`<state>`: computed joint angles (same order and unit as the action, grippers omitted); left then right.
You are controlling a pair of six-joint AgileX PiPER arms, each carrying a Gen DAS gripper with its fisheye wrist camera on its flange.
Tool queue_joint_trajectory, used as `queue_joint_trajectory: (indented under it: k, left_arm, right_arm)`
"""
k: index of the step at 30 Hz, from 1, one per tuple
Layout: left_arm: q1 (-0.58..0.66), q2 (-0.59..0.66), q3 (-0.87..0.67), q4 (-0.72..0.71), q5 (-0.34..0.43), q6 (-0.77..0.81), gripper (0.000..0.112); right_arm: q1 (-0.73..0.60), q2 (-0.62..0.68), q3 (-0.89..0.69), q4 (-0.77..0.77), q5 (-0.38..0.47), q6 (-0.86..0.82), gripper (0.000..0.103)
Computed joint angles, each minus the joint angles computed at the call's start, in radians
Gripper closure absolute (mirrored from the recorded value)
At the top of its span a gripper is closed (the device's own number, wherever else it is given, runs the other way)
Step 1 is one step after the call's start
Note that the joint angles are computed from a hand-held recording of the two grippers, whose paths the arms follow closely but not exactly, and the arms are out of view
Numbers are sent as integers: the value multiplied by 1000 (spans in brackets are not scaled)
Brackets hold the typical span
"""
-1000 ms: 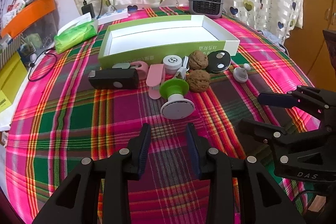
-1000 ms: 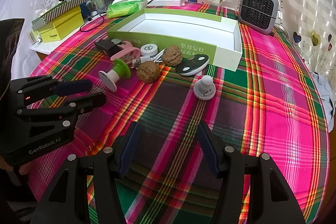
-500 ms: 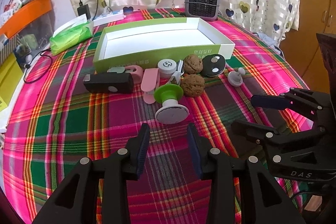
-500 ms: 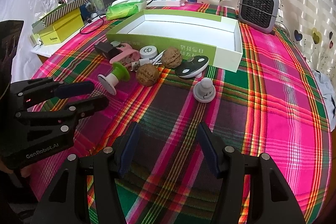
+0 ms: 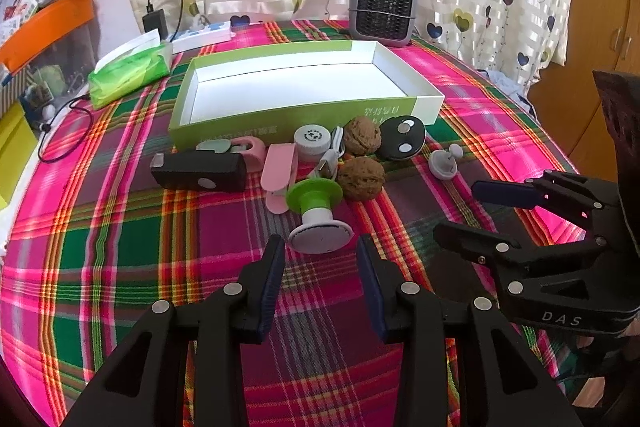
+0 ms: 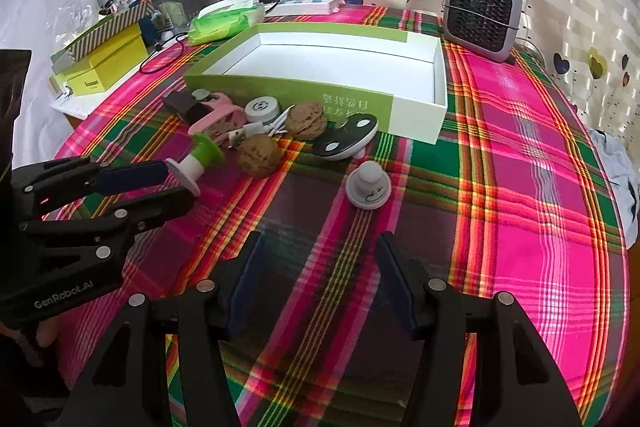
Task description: Organize objects
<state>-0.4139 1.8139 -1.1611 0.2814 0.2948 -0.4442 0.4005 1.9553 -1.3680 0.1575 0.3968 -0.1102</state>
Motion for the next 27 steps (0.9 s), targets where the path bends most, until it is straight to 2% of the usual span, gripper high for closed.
queue_joint_trajectory:
  k: [8,16,23,27]
  left_arm:
    - [-4,17,-26,-6,15,-2,77]
    - [11,47,-63,-109,21,105,77]
    - [23,64,-83,-168,23,171,80]
    - [24,68,-87,-175,22,177,80]
  right_arm:
    - [-25,29,-46,14,19,-6,45]
    - [-44,70,-114,39,44,-24,45]
    - [-56,100,-165,49,63,-30,72]
    - [-59,109,-181,55,70,-37,76]
